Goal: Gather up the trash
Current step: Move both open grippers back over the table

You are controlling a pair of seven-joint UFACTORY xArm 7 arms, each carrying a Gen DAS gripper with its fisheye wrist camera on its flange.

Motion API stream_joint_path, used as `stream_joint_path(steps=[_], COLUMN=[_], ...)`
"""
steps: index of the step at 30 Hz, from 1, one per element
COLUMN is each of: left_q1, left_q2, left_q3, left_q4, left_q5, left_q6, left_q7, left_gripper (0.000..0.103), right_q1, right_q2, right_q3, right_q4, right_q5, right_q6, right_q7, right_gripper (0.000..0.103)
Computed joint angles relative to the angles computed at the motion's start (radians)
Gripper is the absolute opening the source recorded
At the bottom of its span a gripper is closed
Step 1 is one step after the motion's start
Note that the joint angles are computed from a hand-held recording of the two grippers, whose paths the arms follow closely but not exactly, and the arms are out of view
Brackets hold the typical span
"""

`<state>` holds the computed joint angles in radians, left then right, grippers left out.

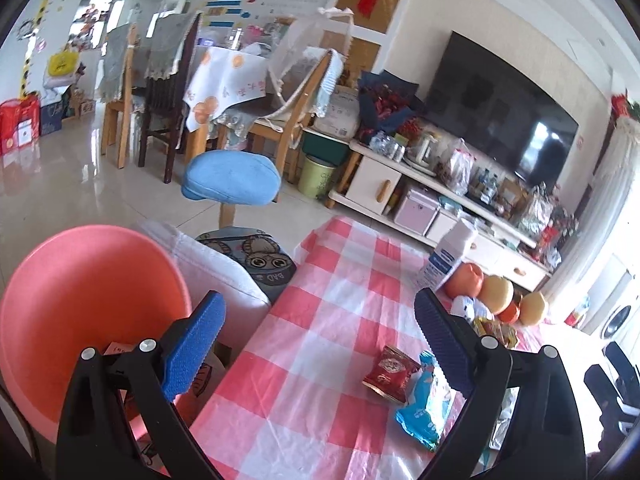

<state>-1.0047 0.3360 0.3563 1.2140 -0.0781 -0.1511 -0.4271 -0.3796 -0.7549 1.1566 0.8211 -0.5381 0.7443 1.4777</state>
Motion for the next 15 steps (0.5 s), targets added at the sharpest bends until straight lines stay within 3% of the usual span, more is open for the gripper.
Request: stream_joint_path(steps=[6, 15], left_q1=[-0.094, -0.072], left_q2=[0.036, 0.074], left_q3=[0.075, 0.007], left_q4=[0.046, 0.116], left_q5=[0.051, 0.191], left_q6=[0.041, 0.088], left_q7=[-0.007, -0.065], left_gripper=[0.094, 0.094], right_q1=[0.085, 0.231], right_q2=[-0.011, 0.016], right_q3=[-0.078, -0.197], right_q4=[-0.08, -0.163], right_q5=[-0.012, -0.094], right_q6=[0.016, 0.076], right_q7=[0.018, 0.077], right_gripper=[0.099, 0.099])
